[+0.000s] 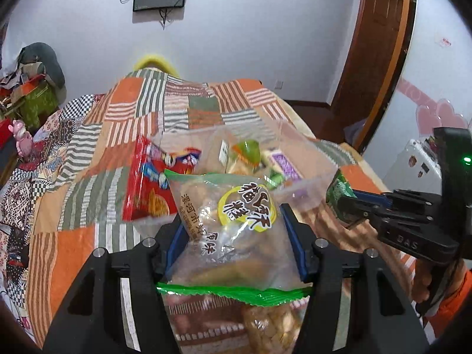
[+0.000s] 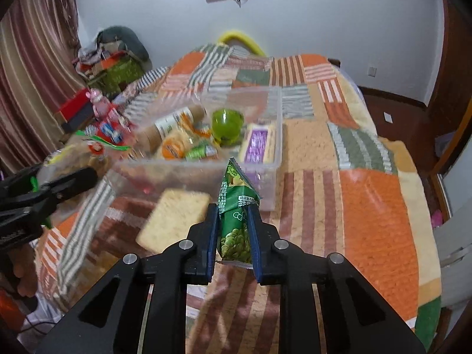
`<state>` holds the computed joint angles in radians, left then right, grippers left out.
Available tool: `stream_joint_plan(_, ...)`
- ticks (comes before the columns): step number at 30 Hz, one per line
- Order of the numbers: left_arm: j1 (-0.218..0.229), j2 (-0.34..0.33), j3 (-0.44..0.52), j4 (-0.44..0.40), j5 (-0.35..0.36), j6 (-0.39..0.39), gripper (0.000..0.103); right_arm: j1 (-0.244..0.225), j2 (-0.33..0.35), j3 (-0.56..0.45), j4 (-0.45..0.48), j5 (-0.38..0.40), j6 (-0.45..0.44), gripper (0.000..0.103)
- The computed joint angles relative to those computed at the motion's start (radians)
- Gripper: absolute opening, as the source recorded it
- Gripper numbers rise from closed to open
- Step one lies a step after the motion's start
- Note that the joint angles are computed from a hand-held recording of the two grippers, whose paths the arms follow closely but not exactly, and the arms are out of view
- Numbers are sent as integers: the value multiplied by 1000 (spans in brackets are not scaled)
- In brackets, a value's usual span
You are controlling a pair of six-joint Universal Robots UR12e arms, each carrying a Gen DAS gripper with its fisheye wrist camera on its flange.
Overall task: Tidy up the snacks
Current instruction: 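Carry the cracker pack and pea bag over the box and release them inside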
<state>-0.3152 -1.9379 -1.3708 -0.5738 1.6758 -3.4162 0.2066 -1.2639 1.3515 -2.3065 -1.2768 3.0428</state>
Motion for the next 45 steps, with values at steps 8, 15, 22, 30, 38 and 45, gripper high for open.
stream_joint_plan(8, -1, -39, 70, 22, 8, 12, 59, 7, 22, -46, -98, 9, 23, 11)
stream_joint_plan(15, 5, -49, 80, 24, -4, 3, 59, 8, 42, -68, -29, 11, -10, 15)
stream_joint_plan(22, 14, -26, 32, -14, -29, -21, 59, 9, 20, -18, 82, -6, -103, 47)
stream_joint_plan(30, 16, -19, 16, -21, -38, -26, 59, 17, 68, -65, 198, -53, -74, 49)
stream_joint_plan(38, 9, -23, 27, -7, -37, -17, 59, 35, 64, -52, 154, -118, -96, 41)
stream_joint_plan(45, 7, -36, 57, 6, -28, -11, 59, 19, 16, -9, 61, -109, -64, 41)
